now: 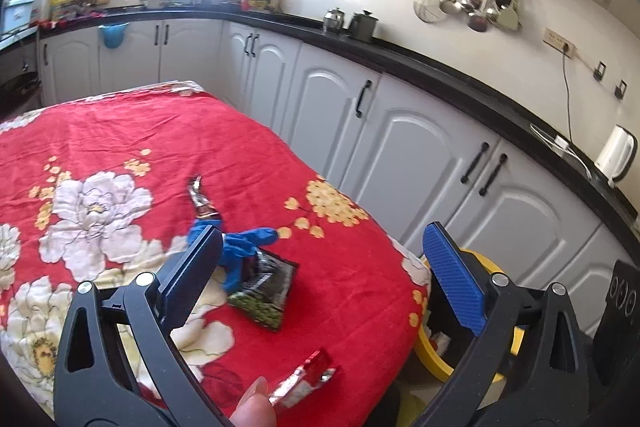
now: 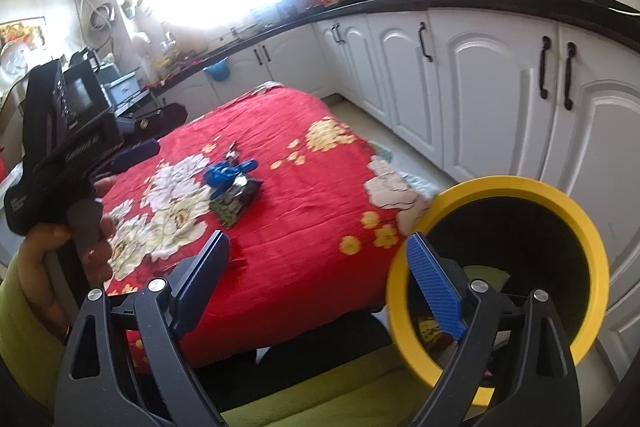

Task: Collect trash
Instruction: 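Move both tools back over the blue bag and red wrapper on the table, then grasp the blue bag with the left tool while the right tool grasps the red wrapper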

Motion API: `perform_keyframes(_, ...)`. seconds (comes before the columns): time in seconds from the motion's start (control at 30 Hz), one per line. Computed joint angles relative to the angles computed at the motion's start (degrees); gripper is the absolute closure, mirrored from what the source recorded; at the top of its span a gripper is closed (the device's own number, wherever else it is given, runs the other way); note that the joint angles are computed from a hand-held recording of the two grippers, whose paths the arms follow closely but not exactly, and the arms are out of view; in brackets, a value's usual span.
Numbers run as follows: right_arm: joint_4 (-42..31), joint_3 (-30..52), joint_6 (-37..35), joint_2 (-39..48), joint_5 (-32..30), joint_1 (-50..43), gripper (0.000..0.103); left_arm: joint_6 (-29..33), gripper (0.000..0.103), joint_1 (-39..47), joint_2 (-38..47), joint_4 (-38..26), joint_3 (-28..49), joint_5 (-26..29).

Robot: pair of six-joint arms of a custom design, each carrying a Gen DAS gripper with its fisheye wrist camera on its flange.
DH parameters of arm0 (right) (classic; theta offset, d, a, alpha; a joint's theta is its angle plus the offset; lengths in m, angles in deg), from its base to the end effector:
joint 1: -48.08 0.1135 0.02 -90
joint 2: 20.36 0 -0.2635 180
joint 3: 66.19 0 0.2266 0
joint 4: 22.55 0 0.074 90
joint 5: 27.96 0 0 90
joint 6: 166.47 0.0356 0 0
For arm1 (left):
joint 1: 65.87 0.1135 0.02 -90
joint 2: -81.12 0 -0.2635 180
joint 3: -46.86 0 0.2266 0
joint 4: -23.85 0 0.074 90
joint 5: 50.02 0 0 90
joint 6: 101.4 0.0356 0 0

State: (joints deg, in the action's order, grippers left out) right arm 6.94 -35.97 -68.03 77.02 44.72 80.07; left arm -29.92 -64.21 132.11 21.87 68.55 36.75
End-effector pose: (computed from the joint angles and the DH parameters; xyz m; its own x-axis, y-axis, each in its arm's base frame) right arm 0.1871 0.1294 0.1000 -0.6163 -0.2197 -0.7563 -0.6219 0.7249 0.2961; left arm 0.1453 0.0062 0.1505 -0.4676 -0.3308 -0.8197 -0.2379 0.9402 -0.2437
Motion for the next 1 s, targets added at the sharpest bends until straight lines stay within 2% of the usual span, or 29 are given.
perform_keyframes(0.43, -2.8, 5.7, 5.9, 6.7, 3.2, 11.9, 0.016, 5.0, 0.011, 21.9, 2.8, 2.5, -1.3, 15.1)
perform_keyframes(0.7, -6.9, 11.9, 9.4, 11.9, 2.0, 17.5, 0.016, 8.3, 0.011, 33.6, 14.5, 10.4, -1.2, 23.5)
perform_keyframes(0.9, -12.0, 19.2, 12.4, 17.1, 0.4, 20.2, 0.016, 9.2, 0.011, 40.5, 28.5, 15.2, 1.6, 31.6)
perform_keyframes(1.0, -14.9, 23.3, 14.3, 20.1, -0.3, 20.8, 0.017, 8.9, 0.018, 41.8, 35.9, 17.0, 3.8, 34.9)
